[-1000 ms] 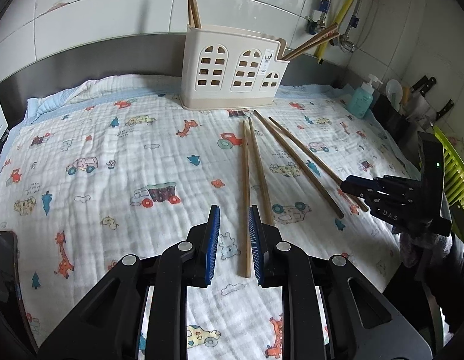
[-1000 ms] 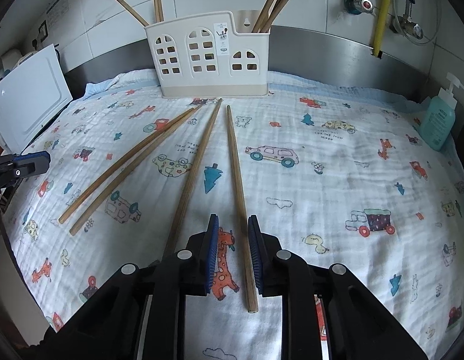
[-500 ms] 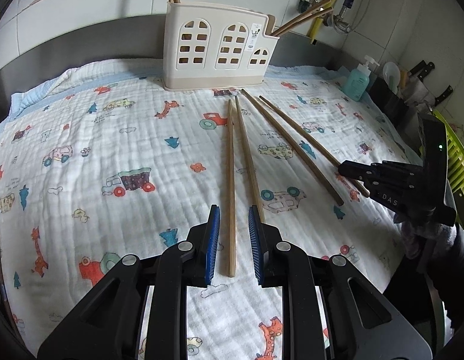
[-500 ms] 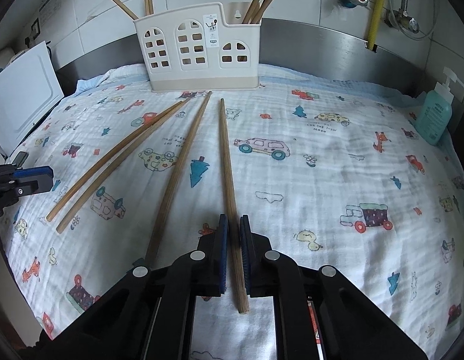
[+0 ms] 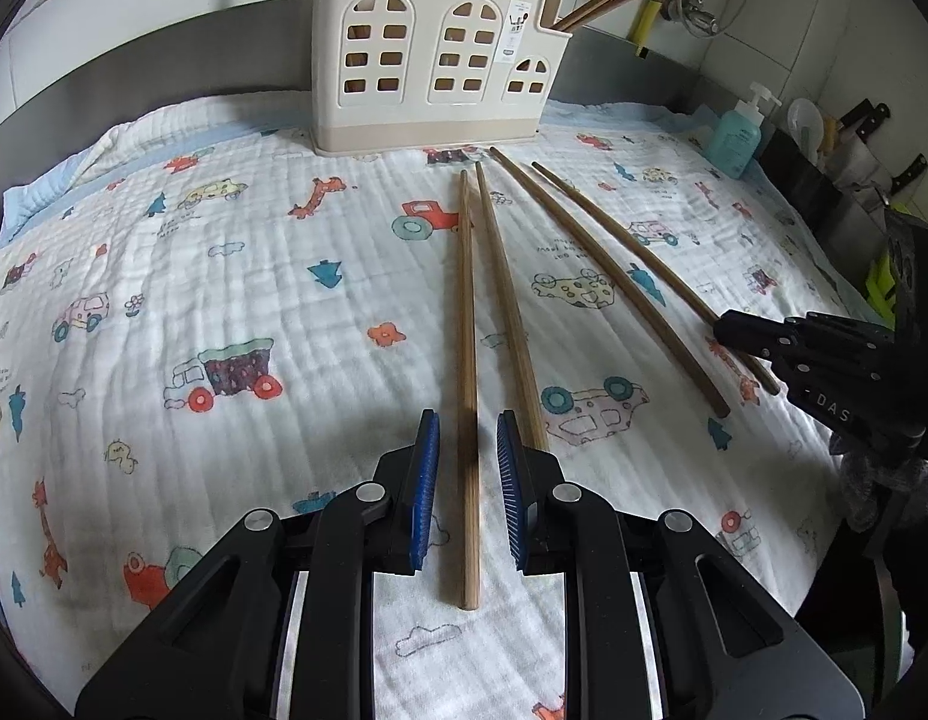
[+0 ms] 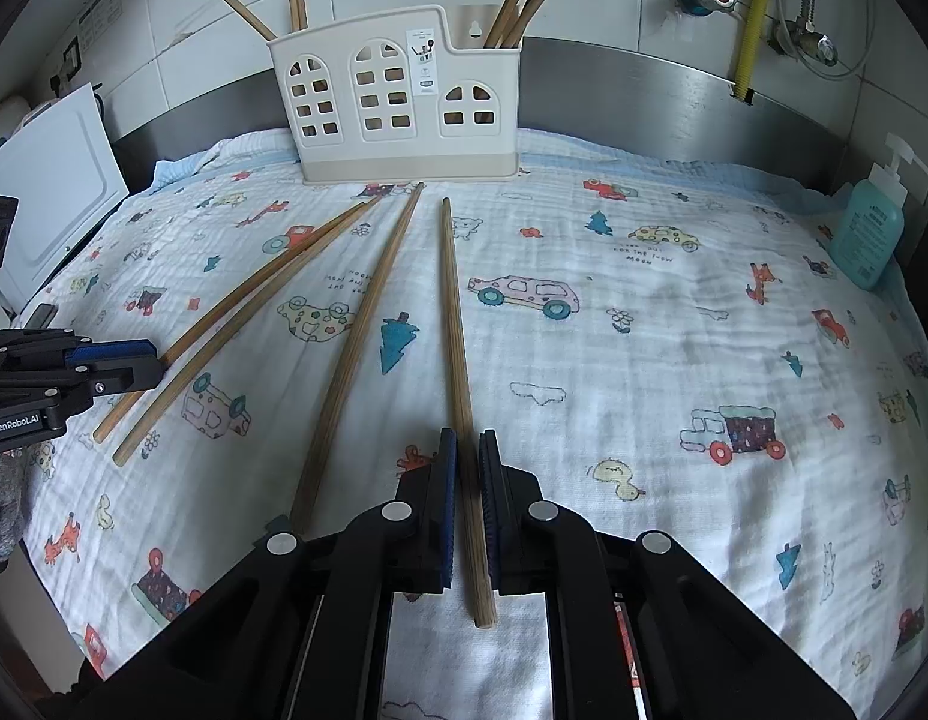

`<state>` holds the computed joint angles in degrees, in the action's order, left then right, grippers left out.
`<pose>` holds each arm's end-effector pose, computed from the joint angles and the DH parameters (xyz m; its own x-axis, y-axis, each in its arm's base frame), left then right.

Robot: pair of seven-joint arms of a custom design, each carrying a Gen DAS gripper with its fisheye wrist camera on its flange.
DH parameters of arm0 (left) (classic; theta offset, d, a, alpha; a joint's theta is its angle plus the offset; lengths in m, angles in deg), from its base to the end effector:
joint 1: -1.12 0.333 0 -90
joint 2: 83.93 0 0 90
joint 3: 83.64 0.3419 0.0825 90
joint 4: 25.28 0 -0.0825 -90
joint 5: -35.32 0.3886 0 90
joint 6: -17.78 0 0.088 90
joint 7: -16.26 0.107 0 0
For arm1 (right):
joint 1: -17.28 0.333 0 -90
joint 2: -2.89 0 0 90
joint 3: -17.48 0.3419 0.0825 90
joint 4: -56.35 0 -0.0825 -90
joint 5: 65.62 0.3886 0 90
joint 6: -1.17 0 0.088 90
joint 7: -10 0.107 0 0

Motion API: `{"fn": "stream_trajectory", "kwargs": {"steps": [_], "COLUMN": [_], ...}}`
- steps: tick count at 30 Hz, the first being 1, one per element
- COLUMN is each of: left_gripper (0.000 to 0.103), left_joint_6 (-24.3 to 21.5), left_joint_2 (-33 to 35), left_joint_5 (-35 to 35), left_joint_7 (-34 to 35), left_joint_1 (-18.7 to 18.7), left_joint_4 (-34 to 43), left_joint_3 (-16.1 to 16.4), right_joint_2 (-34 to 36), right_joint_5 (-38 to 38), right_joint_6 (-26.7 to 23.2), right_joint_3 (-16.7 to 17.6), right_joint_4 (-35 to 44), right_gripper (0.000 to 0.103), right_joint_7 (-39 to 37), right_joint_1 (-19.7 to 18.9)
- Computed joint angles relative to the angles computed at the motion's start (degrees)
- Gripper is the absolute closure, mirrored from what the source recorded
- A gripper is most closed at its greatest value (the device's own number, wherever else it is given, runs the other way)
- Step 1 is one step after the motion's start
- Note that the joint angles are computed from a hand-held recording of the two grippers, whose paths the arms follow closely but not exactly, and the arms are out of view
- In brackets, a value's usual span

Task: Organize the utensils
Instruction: 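Close the left tool on a chopstick while the right tool grasps another, then lift the left tool's chopstick over the holder while the right tool carries its own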

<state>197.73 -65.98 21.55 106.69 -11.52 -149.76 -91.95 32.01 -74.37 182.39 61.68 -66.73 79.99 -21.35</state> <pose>0.5872 -0.1973 0.3433 -0.1682 -0.9683 0.1845 -0.8111 0.0296 -0.5841 0.6272 0.0378 0.3208 0.4166 -0.9086 -0.0313 -0.6965 -0.2969 -0.6533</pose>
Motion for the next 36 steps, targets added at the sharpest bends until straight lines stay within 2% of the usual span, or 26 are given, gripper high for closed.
{"fn": "stream_trajectory", "kwargs": {"steps": [3, 14, 17, 19, 23, 27, 32, 36], "left_gripper": [0.083, 0.085, 0.094, 0.097, 0.098, 0.098, 0.098, 0.098], "left_joint_6": [0.1, -2.3, -3.2, -3.4, -2.4, -0.2, 2.5, 4.1], "left_joint_2": [0.3, 0.6, 0.7, 0.6, -0.1, -1.5, -3.7, -5.1], "left_joint_5": [0.7, 11.7, 14.9, 15.1, 16.1, 14.0, 8.9, 5.9], "left_joint_7": [-0.5, -9.8, -13.6, -14.5, -16.1, -14.3, -9.1, -6.3], "left_joint_1": [-1.1, -12.9, -14.5, -12.6, -10.9, -7.2, -1.4, -0.5], "left_joint_4": [0.3, 1.3, 1.7, 1.8, 0.9, -0.5, -1.8, -2.3], "left_joint_3": [1.1, 14.2, 16.5, 14.8, 13.3, 9.4, 2.8, 1.4], "right_joint_2": [0.0, 0.0, 0.0, -0.1, -0.3, -0.6, -1.1, -1.0], "right_joint_5": [0.0, -0.5, -0.5, -0.6, -1.3, -3.4, -7.3, -10.6], "right_joint_6": [0.0, 0.2, 0.4, 0.6, 1.5, 3.0, 5.3, 7.3], "right_joint_3": [-0.1, -0.2, -0.3, -0.5, 0.3, 3.7, 8.8, 13.3], "right_joint_4": [0.0, -0.1, -0.1, -0.1, -0.7, -1.8, -3.0, -3.3], "right_gripper": [0.095, 0.094, 0.095, 0.096, 0.096, 0.096, 0.096, 0.096], "right_joint_7": [0.1, 0.4, 0.7, 1.1, 1.9, 3.0, 5.6, 8.2], "right_joint_1": [0.0, 0.1, 0.2, 0.4, -0.4, -4.1, -9.5, -13.9]}}
